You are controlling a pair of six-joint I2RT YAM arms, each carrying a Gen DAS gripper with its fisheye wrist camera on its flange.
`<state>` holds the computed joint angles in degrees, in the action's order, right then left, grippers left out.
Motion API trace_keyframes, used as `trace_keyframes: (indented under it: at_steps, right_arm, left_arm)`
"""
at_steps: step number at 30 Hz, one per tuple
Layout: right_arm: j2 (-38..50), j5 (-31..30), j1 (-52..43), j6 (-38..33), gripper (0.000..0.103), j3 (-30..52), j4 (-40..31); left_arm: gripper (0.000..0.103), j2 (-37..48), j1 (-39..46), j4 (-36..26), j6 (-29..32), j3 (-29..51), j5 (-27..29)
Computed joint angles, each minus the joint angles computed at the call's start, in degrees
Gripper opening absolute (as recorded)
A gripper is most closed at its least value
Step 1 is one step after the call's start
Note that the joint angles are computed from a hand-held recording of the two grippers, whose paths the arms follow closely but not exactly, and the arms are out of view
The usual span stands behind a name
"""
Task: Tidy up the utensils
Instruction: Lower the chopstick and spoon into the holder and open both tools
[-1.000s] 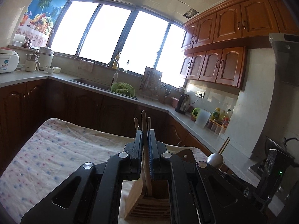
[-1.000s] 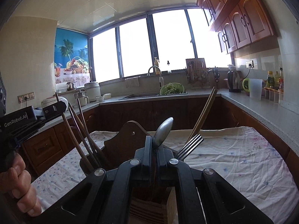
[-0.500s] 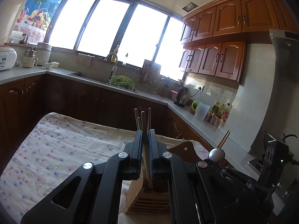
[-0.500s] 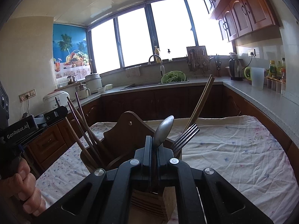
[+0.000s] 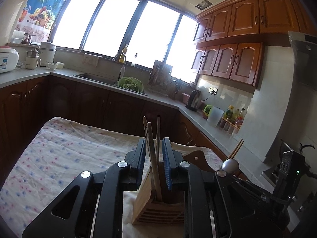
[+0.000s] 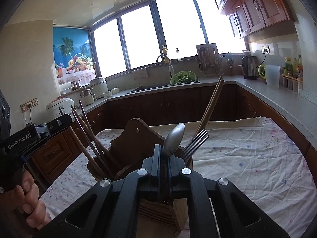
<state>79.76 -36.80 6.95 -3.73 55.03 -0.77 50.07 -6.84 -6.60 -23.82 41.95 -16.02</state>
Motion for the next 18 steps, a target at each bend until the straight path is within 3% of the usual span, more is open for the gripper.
trace_keyframes:
  at_steps: [2,5,9,14,18]
  right_arm:
    - [-0.2,-0.5,-0.3,0.0,0.020,0.0,-0.4]
    - [-0.8,-0.9,-0.4,-0.4,0.026,-0.2,-1.1]
    - [-2.2,-1.6,-1.0,-0.4,0.036,-1.2,-0.8]
    - [-4.9,-0.6,-1.7,-0.1,0.053,-2.7,0.7]
    - [-5.1,-1.3,-3.7,1.5,0.054,-2.7,1.1]
  left_arm:
    - [0.039,-0.6,-0.4,0.0,-0.3,-0.2,-1.0]
    - [0.042,-1.1,-0.8,-0.8,-0.4,0.1,-1.4]
    - [0.054,-2.8,-1.1,-2.3,-0.9,-0.3,-2.0]
    - [0.059,-5.4,-2.2,-4.9,-1.7,-0.4,-3.5]
    - [0.061,-7.0,-3.3,-7.0,-2.4,-0.4,-5.0]
